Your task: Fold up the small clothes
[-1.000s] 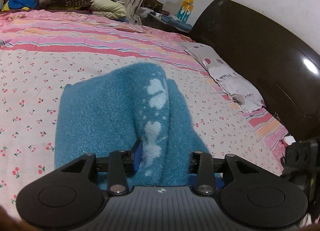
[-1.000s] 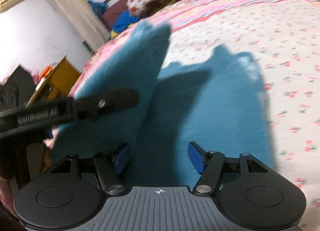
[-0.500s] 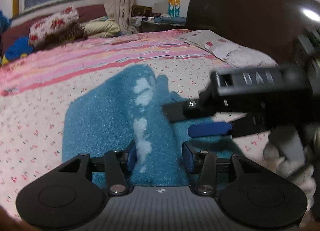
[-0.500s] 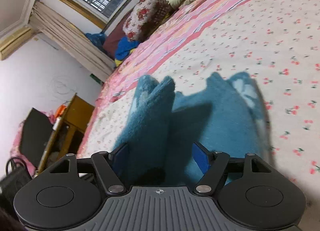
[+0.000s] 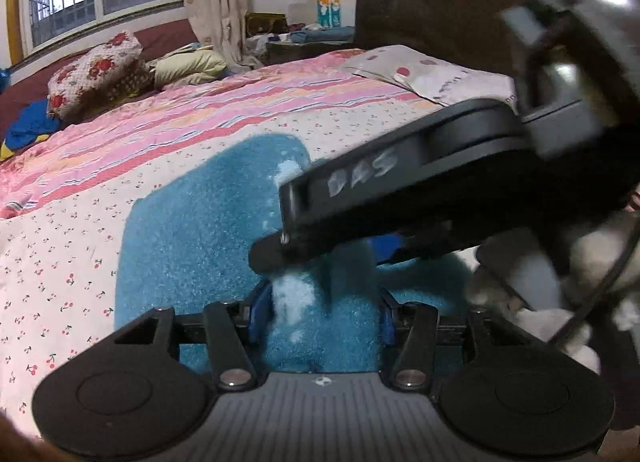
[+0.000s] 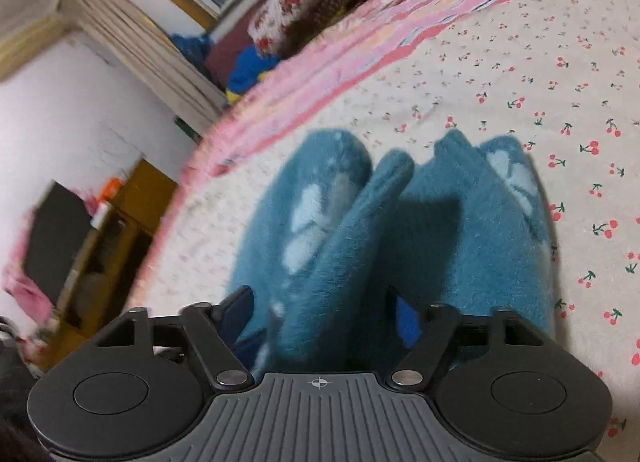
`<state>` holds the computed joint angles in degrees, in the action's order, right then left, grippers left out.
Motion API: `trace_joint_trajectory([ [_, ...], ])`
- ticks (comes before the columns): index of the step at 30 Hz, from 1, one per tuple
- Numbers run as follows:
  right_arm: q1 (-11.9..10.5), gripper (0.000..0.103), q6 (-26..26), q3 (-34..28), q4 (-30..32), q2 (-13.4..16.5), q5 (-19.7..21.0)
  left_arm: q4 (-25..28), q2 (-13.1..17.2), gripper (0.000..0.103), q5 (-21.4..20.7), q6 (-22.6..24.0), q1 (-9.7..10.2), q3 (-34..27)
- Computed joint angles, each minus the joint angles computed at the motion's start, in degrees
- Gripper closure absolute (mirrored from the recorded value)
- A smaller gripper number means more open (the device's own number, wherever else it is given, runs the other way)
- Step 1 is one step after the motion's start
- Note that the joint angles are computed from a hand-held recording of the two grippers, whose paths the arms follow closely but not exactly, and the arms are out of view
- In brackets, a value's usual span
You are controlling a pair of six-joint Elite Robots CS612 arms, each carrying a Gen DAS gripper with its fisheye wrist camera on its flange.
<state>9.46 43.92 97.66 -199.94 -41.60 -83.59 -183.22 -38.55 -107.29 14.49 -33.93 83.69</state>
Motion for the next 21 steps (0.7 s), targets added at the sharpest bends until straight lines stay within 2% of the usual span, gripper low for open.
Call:
trace_joint_trajectory([
  [1, 0.0, 0.058, 0.2, -0.3, 0.6, 0.2, 0.3, 0.5, -0.2, 0.048, -0.5, -0.1, 0.09, 0.1],
  [2, -0.3, 0.067, 0.7, -0.3, 0.2, 0.5, 1.8, 0.7, -0.3, 0.048, -1.1, 0.0, 0.21, 0.1],
  [9, 0.2, 0.071, 0.5, -0.1, 0.3, 0.4, -0.1, 0.6, -1.4, 0.048, -1.7, 0.7, 0.54, 1.7],
  [21, 0.1, 0.071, 1.4, 0.1, -0.6, 0.4, 0.1, -0.3, -3.8, 0.047, -2.0, 3.5, 1.04, 5.4],
])
